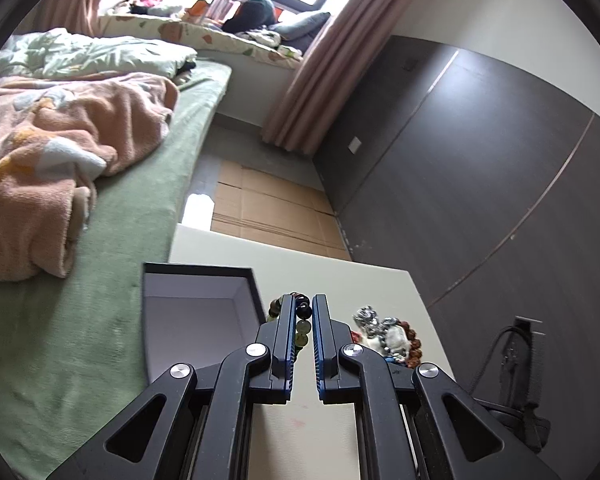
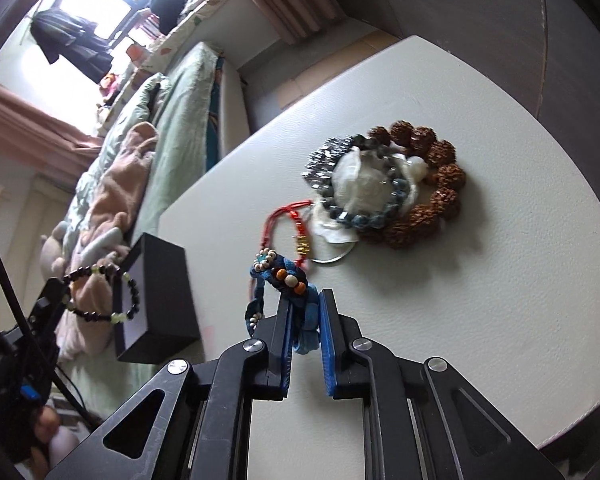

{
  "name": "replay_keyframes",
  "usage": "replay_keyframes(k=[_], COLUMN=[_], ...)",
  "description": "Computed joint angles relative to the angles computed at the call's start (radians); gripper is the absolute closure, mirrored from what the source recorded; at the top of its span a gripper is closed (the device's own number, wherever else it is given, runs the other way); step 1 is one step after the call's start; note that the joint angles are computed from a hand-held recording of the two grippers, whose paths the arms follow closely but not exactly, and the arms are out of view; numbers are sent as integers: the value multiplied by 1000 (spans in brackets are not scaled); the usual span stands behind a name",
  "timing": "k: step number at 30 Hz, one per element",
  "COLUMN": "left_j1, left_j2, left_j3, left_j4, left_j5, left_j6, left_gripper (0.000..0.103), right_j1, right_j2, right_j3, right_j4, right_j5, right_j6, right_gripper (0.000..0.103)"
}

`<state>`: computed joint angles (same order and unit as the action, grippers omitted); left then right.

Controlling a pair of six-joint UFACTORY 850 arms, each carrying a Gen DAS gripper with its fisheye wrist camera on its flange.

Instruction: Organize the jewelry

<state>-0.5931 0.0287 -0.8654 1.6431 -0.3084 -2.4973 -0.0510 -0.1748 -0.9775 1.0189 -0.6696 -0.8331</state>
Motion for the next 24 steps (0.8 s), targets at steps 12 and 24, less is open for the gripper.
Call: replay_keyframes(k=[12, 24], left_j1=[70, 79], left_j2=[10, 90], left_j3=[18, 85], left_j4=[-285, -202], left_j5=[-4, -76], left_j6=[159, -2], left_gripper=[49, 38], right_j1=[53, 138], right_j2=[30, 21], right_j3=[11, -5], right_j4=[221, 418], right_j5=[-40, -146], right_j6=[-180, -346], right_gripper=[89, 89])
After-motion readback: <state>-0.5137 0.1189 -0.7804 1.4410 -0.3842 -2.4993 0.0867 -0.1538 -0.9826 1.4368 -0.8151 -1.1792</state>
